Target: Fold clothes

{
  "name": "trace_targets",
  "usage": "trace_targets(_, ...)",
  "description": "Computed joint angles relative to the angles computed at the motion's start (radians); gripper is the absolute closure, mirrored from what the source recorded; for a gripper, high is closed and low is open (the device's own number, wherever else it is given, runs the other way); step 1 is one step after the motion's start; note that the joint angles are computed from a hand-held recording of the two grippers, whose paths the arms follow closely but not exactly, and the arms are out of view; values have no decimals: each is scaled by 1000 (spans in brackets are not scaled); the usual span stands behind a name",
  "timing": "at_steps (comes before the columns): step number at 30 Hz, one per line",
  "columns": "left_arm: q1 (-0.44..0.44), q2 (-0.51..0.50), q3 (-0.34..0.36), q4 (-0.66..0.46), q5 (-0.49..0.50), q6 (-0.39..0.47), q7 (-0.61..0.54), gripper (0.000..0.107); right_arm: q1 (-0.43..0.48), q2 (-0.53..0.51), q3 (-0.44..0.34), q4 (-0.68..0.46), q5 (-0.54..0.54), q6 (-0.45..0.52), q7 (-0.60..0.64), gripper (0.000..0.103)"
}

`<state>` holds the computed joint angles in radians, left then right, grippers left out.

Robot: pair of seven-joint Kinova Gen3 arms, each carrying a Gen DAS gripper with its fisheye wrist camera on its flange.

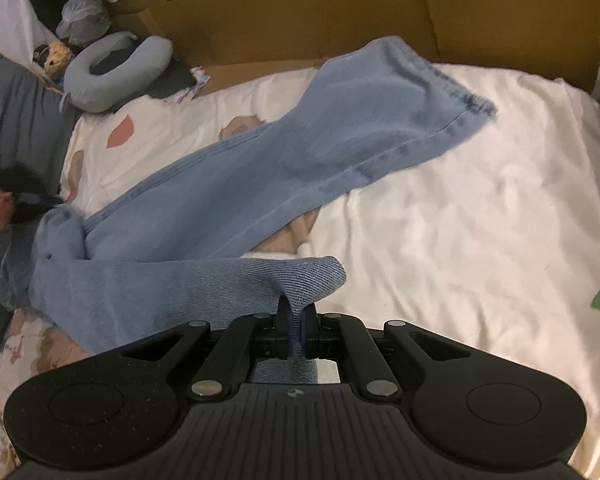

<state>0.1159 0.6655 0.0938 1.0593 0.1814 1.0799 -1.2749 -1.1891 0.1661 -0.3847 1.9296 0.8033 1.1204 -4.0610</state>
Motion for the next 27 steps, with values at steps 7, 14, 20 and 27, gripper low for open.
trace_targets(7, -116, -169, 24, 84, 95, -5, -93, 101, 26, -24, 5, -29, 15, 117, 105, 102)
trace_targets(14, -225, -342, -5, 227, 206, -37, -176, 101, 75, -65, -6, -88, 40, 273, 270, 102)
trace_targets(20, -310, -457, -39, 349, 328, -14, -282, 101, 120, -99, -20, -118, 85, 343, 405, 102)
trace_targets(27, -368, -577, -111, 514, 442, 43, -438, 101, 127, -94, -30, -184, 139, 450, 518, 102)
